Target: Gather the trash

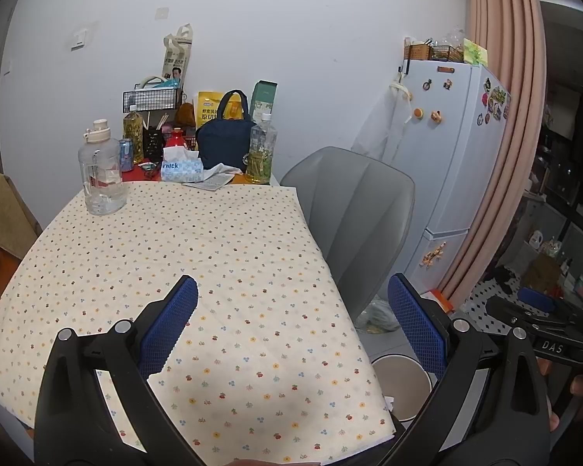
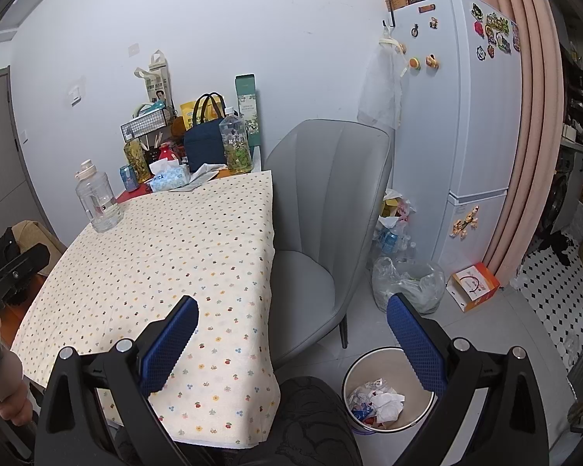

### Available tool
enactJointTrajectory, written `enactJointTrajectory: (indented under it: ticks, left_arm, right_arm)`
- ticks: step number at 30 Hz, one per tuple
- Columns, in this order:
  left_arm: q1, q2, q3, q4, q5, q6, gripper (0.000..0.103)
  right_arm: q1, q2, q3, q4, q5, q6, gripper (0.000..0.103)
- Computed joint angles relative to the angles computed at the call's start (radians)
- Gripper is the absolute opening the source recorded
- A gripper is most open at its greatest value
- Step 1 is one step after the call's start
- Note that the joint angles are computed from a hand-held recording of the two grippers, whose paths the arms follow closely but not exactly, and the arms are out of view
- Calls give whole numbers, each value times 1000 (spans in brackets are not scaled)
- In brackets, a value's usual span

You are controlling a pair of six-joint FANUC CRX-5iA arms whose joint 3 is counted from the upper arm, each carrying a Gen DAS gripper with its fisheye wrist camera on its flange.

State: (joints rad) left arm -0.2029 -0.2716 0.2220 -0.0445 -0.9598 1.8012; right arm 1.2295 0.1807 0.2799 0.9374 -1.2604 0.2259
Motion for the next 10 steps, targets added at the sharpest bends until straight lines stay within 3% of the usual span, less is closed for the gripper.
enactJointTrajectory:
  ticks: [10]
  left_arm:
    - [18,0,-21,28,7,-16,97]
  right_arm:
    - [-9,3,2,-22,2,8,95]
